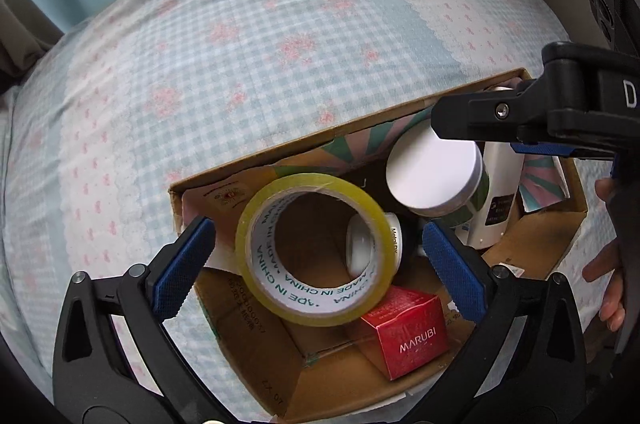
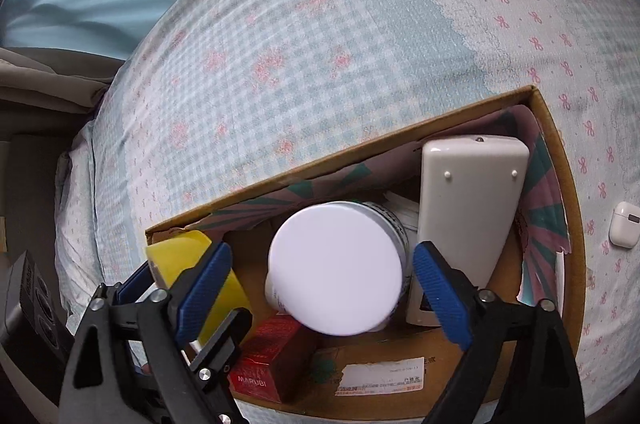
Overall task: Organize rigid objects
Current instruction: 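Open both tools to drop the tape and jar into the box, then withdraw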
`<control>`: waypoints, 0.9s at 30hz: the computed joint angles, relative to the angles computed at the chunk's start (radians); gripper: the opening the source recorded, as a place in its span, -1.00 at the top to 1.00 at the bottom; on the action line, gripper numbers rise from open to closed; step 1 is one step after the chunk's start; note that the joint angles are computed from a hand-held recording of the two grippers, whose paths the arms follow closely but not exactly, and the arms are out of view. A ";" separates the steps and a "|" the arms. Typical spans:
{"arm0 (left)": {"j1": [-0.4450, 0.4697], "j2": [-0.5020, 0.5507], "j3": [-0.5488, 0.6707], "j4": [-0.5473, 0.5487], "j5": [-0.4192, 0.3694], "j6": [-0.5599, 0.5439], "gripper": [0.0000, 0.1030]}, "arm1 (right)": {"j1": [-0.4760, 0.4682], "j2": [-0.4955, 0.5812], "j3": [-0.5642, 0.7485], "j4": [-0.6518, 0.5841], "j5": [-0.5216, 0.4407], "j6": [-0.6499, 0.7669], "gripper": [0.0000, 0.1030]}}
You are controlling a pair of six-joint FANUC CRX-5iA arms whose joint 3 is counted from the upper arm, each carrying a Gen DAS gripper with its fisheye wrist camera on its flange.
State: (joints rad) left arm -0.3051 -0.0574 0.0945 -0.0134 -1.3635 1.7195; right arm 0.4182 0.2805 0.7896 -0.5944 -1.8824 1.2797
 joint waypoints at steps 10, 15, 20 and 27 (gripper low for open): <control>0.005 -0.016 0.024 0.008 -0.031 0.004 -1.00 | 0.000 -0.023 0.023 0.026 0.010 0.030 -1.00; 0.003 -0.032 0.046 -0.003 -0.056 0.021 -1.00 | -0.003 -0.035 0.035 0.038 -0.010 0.042 -0.99; -0.011 -0.042 0.096 -0.020 -0.102 0.049 -1.00 | -0.019 -0.042 0.082 0.025 -0.036 0.048 -1.00; -0.073 -0.036 0.231 -0.085 -0.220 0.140 -1.00 | -0.058 -0.040 0.200 0.043 -0.107 0.098 -1.00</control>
